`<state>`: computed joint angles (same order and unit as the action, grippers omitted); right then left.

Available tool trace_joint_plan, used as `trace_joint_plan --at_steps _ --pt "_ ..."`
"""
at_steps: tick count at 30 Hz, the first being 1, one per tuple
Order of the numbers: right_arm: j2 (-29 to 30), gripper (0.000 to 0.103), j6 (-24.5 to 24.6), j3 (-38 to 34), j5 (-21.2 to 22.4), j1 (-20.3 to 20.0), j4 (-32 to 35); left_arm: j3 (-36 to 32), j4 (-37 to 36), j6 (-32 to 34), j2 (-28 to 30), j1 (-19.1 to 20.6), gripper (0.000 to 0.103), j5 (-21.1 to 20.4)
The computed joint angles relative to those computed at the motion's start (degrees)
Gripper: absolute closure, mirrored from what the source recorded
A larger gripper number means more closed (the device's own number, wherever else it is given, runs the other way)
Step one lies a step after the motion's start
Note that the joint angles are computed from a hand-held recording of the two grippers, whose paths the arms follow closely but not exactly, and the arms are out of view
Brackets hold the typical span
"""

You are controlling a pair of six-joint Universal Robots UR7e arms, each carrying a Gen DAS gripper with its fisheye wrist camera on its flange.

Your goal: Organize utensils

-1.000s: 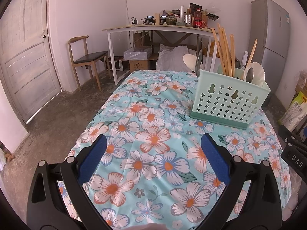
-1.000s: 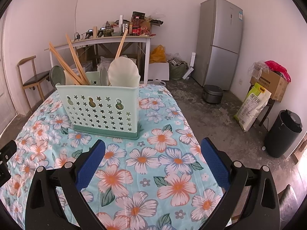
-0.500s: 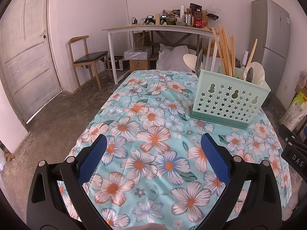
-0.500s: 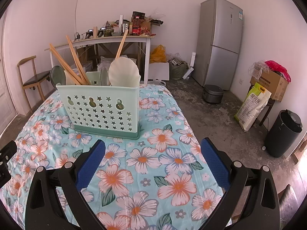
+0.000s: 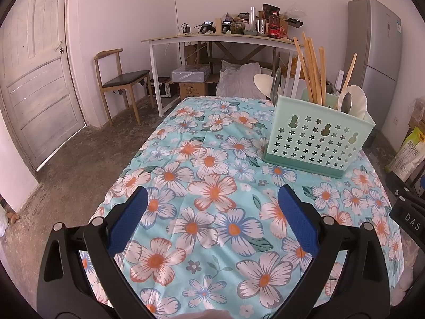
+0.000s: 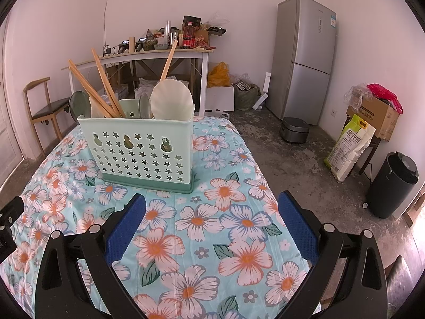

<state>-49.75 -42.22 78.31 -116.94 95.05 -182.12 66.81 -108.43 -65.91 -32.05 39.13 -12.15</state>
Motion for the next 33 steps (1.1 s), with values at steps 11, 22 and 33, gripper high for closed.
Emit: trace_joint_plan --at_steps 11,22,33 --pt "0.1 0.006 0.1 -0.2 0.0 0.0 0.2 0.2 0.2 -0.2 -0.2 0.0 0.008 0.0" --pt "0.2 0.006 0.2 -0.3 -0.1 0.0 0.3 0.1 0.5 -0.4 -0.1 0.0 0.008 0.0" --pt "0.2 0.006 0.3 -0.4 -0.1 0.0 0.5 -0.1 0.6 -0.4 0.0 -0.1 0.008 0.0"
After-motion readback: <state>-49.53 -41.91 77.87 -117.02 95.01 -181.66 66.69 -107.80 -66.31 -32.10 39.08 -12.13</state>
